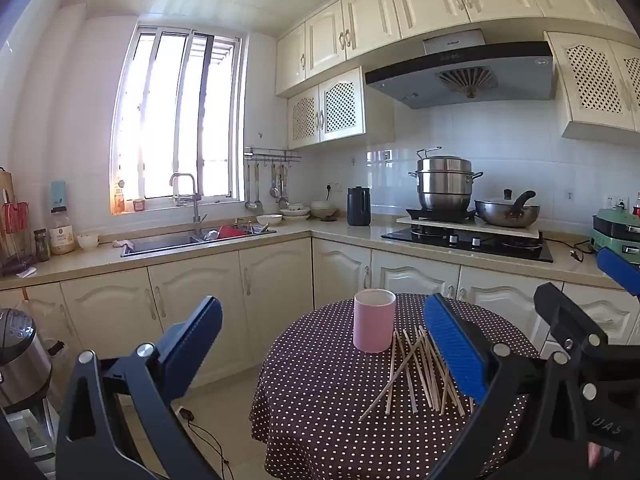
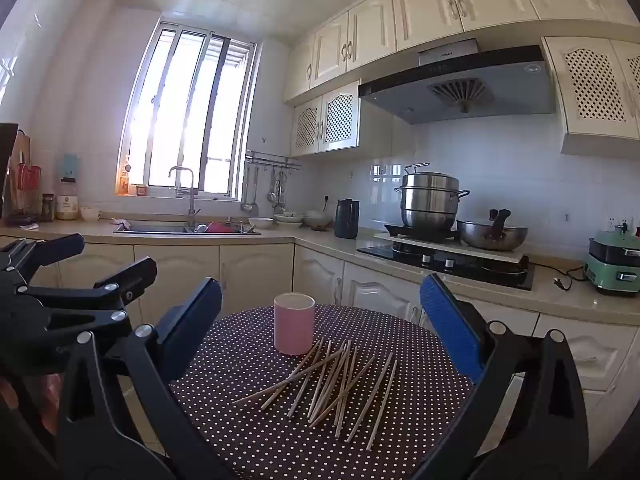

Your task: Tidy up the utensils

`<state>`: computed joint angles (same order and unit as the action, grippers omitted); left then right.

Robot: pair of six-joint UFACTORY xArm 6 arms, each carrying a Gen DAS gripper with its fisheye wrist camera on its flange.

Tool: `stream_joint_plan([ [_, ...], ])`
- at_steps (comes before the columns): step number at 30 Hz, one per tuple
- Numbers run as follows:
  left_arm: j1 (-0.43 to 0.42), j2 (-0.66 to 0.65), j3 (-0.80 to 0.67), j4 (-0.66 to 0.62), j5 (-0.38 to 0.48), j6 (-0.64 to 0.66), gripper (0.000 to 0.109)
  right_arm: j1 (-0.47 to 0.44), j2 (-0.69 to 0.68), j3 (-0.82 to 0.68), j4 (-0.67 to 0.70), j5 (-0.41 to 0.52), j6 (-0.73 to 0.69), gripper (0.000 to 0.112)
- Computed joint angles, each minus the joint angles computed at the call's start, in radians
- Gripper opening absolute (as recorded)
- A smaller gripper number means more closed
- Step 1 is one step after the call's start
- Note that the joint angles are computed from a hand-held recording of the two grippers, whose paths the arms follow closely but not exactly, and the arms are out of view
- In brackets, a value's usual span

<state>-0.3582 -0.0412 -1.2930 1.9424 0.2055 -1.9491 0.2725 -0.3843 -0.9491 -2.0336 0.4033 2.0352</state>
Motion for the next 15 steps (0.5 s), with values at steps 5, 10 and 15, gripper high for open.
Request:
stream_joint_plan([
  [5,0.002,-0.003,0.003,-0.001,-0.007,0.001,0.099,-0.001,0.006,-0.003,0.011,-0.004,-0.020,0.097],
  [10,0.000,-0.003,0.004,-0.012,0.001,0.013,0.099,0.005,0.003,0.002,0.006,0.004,-0.013,0.097],
  [15,0.000,-0.001,0.003,-0.023,0.001,0.025,0.099,-0.001,0.016,-0.007,0.008,-0.004,-0.012,0.097],
])
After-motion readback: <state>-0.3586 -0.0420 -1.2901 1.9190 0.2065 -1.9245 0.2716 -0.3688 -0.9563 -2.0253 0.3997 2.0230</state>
